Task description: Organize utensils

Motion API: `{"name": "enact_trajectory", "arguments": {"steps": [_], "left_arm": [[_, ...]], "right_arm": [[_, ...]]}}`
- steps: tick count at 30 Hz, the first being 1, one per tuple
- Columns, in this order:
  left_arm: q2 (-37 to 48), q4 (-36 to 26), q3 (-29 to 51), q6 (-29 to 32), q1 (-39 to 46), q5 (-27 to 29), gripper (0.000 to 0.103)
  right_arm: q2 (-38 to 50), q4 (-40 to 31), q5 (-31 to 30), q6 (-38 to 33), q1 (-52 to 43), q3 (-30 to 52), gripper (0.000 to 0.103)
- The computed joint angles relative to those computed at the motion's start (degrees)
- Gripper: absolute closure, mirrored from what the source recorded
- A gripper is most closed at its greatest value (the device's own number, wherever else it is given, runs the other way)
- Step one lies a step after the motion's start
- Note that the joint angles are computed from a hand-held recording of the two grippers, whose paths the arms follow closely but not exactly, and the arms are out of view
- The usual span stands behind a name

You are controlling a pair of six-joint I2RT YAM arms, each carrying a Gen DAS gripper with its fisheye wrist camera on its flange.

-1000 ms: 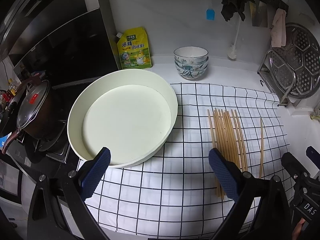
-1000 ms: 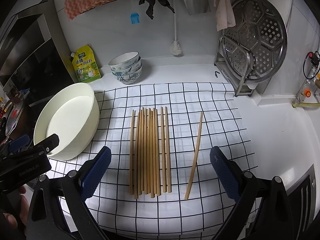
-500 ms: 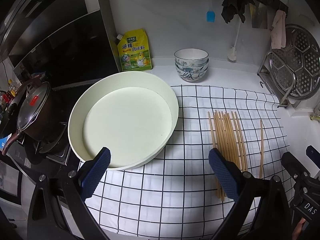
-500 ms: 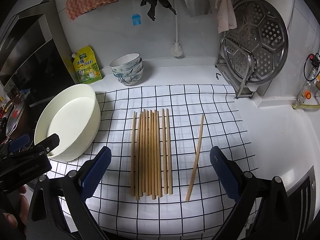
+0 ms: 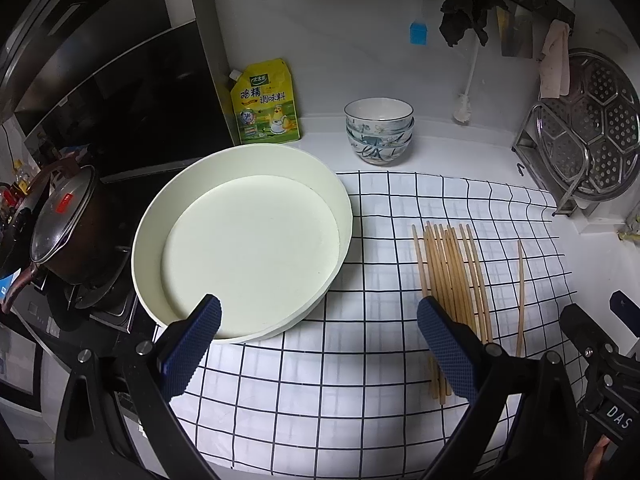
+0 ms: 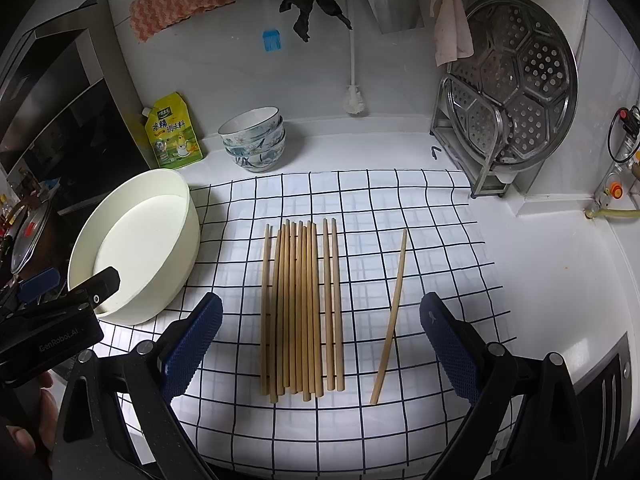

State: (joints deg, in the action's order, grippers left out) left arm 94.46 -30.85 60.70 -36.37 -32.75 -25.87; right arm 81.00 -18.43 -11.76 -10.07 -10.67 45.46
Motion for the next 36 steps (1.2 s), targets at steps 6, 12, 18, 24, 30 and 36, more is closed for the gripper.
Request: {"name": "enact_trajectory", "arguments": {"steps": [6, 12, 18, 24, 30, 36], "left_arm": [[1.0, 0.7, 0.7, 0.1, -0.6, 0.2, 0.006], [3.4, 2.3, 1.9, 0.6, -1.2, 1.1, 0.006], [7.7, 6.9, 2.9, -0.3, -1.1, 4.8, 0.006], [16.0, 9.3, 5.8, -1.9, -1.3, 6.8, 0.006], [23.9, 9.9, 9.3, -3.4, -1.6, 6.7, 0.006], [29.7, 10.6, 12.7, -2.7, -2.1, 5.5, 0.006]], "right_arm": [[0.6, 0.1, -0.1, -0.4, -0.3, 0.4, 0.008], [2.9, 0.3, -2.1, -2.8, -3.6, 1.2, 0.008], [6.7, 2.0, -5.1, -6.7, -9.2, 1.6, 0.008], [16.7, 5.5, -3.3, -10.9, -13.2, 4.2, 0.009], [28.5, 9.3, -1.0, -11.8, -13.6, 8.1, 0.009], [36.1, 14.7, 1.5, -10.2, -12.6, 10.6, 0.009]]}}
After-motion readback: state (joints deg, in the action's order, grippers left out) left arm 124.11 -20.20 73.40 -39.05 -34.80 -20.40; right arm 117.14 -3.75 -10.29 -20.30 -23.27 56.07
